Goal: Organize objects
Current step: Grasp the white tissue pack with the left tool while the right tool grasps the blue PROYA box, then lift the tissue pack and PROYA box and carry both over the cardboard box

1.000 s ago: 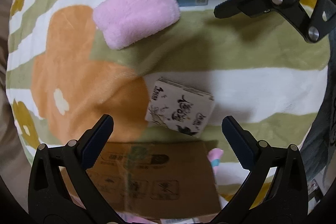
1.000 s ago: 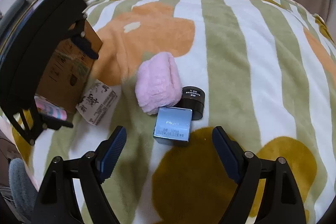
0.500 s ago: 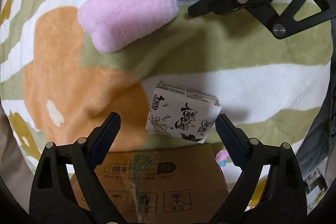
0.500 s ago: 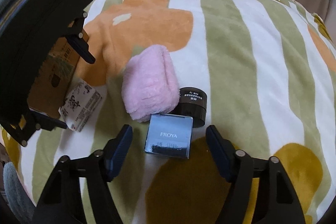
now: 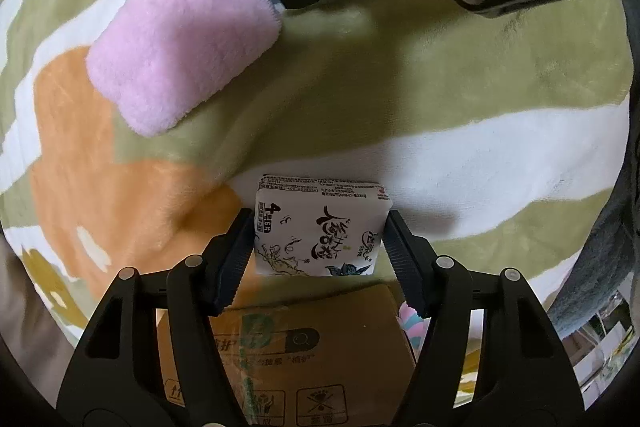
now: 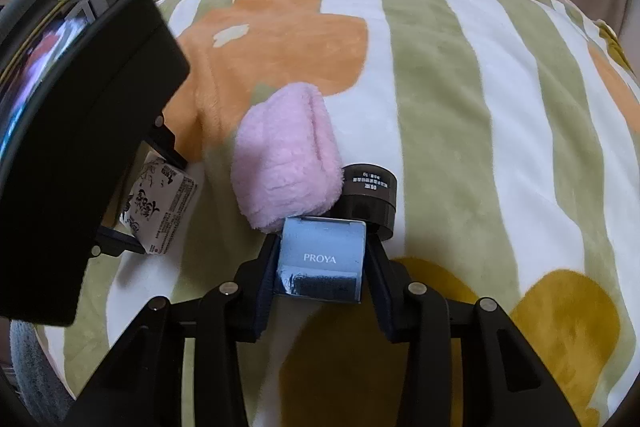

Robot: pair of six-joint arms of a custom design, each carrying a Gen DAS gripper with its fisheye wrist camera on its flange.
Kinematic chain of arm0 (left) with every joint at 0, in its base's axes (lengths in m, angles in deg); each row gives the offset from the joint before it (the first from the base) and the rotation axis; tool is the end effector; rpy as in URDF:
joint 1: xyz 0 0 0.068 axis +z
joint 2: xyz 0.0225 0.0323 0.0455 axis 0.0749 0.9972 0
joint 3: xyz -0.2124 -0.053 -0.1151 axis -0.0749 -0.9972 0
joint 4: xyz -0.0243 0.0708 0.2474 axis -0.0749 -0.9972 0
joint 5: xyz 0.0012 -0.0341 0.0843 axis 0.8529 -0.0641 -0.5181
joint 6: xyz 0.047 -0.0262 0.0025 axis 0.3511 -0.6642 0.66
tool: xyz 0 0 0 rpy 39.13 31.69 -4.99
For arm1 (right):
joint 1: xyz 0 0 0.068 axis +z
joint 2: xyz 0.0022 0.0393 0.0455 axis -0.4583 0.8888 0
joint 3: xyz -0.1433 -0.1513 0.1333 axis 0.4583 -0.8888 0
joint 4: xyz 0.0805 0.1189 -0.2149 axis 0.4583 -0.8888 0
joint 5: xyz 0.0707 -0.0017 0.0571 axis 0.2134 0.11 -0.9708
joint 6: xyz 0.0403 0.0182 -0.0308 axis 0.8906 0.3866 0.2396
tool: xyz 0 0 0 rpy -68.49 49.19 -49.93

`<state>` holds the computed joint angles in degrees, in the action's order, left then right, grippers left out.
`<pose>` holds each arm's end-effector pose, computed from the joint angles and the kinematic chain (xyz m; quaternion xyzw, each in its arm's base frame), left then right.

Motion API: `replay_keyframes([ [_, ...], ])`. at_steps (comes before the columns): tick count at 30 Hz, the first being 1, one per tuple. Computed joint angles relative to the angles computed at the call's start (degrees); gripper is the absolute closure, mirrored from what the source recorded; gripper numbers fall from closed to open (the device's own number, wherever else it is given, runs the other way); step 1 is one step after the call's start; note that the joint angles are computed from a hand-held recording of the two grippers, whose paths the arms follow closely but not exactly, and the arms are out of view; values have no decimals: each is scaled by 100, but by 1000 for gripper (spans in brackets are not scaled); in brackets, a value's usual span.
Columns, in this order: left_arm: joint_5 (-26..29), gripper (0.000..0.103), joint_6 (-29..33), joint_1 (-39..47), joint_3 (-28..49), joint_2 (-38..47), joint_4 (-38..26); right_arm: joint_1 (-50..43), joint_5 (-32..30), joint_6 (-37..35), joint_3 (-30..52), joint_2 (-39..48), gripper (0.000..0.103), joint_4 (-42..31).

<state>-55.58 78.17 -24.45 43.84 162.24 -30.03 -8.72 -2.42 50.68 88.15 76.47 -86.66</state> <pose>0.3688 -0.1910 0.0866 -0.7913 -0.5952 -0.1287 0.0548 0.3069 0.1022 0.0552 -0.0611 0.9664 0.0531 0.2441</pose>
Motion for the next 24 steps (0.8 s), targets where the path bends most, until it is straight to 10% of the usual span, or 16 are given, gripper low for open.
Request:
replay_keyframes([
  [13, 180, 43, -80, 355, 354, -530, -739, 40, 0, -23, -182, -432, 66, -168],
  [24, 1509, 43, -553, 878, 1232, -1183, -2027, 257, 190, 197, -564, -1622, 66, -675],
])
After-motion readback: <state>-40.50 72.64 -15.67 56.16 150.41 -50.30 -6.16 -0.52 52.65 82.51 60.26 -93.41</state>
